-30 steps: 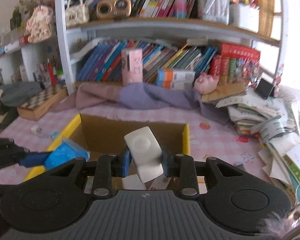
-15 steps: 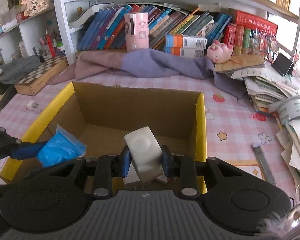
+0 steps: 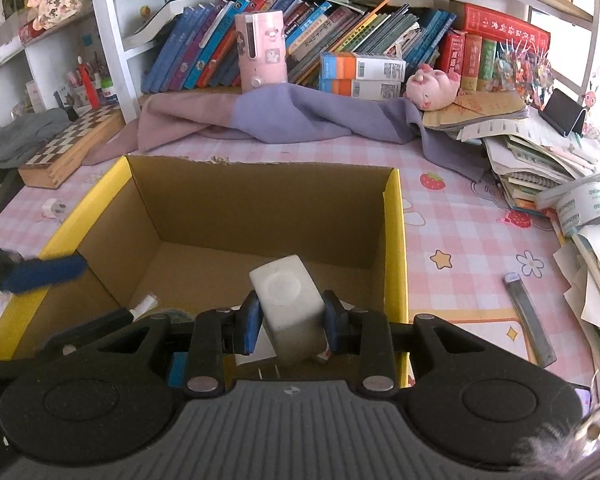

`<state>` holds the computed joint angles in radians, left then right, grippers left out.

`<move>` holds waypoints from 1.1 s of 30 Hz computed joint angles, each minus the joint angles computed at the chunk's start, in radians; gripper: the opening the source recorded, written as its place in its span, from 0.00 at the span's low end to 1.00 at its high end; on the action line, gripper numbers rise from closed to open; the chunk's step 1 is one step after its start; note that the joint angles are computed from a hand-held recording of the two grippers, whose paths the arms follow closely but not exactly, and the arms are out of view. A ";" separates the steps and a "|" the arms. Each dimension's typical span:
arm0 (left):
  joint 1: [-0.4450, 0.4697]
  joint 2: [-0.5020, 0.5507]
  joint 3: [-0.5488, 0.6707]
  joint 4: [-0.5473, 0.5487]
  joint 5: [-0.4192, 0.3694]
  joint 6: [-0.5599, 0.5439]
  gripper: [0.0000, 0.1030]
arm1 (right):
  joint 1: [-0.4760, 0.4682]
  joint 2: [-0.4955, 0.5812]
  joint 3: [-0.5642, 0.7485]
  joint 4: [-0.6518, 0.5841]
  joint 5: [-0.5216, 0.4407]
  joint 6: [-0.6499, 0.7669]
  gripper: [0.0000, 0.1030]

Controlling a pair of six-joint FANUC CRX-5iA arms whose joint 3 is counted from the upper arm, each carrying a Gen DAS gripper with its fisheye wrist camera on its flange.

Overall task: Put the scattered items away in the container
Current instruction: 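Lower the blue cloth and white block into the yellow box and open both tools, then withdraw both open tools from the box toward the white plug and blue whistle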

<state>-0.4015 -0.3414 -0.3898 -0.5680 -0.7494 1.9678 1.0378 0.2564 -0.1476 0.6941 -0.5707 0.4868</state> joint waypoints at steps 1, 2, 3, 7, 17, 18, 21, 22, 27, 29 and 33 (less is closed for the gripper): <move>-0.005 -0.005 -0.002 -0.012 0.003 0.015 0.68 | 0.000 -0.001 -0.005 0.014 0.003 -0.014 0.32; -0.009 -0.010 -0.004 -0.022 0.007 0.029 0.73 | -0.002 -0.005 -0.016 0.032 0.014 -0.034 0.36; -0.014 -0.015 -0.006 -0.034 0.009 0.044 0.75 | -0.005 -0.011 -0.027 0.055 0.027 -0.058 0.42; -0.056 -0.031 -0.003 -0.114 -0.004 0.126 0.81 | -0.018 -0.031 -0.073 0.166 0.075 -0.172 0.49; -0.172 -0.051 0.012 -0.298 -0.087 0.332 0.92 | -0.048 -0.083 -0.177 0.426 0.137 -0.463 0.64; -0.177 -0.052 0.012 -0.303 -0.097 0.339 0.92 | -0.048 -0.084 -0.179 0.433 0.133 -0.475 0.65; -0.202 -0.059 0.011 -0.331 -0.124 0.371 0.92 | -0.043 -0.090 -0.187 0.437 0.123 -0.496 0.65; -0.209 -0.064 0.008 -0.339 -0.129 0.382 0.93 | -0.041 -0.092 -0.189 0.437 0.120 -0.499 0.65; -0.224 -0.083 -0.002 -0.357 -0.144 0.411 0.93 | -0.024 -0.100 -0.194 0.443 0.100 -0.499 0.65; -0.231 -0.096 -0.010 -0.362 -0.146 0.412 0.93 | -0.014 -0.103 -0.197 0.448 0.085 -0.506 0.65; -0.224 -0.136 -0.034 -0.354 -0.131 0.396 0.93 | 0.011 -0.113 -0.206 0.470 0.047 -0.537 0.65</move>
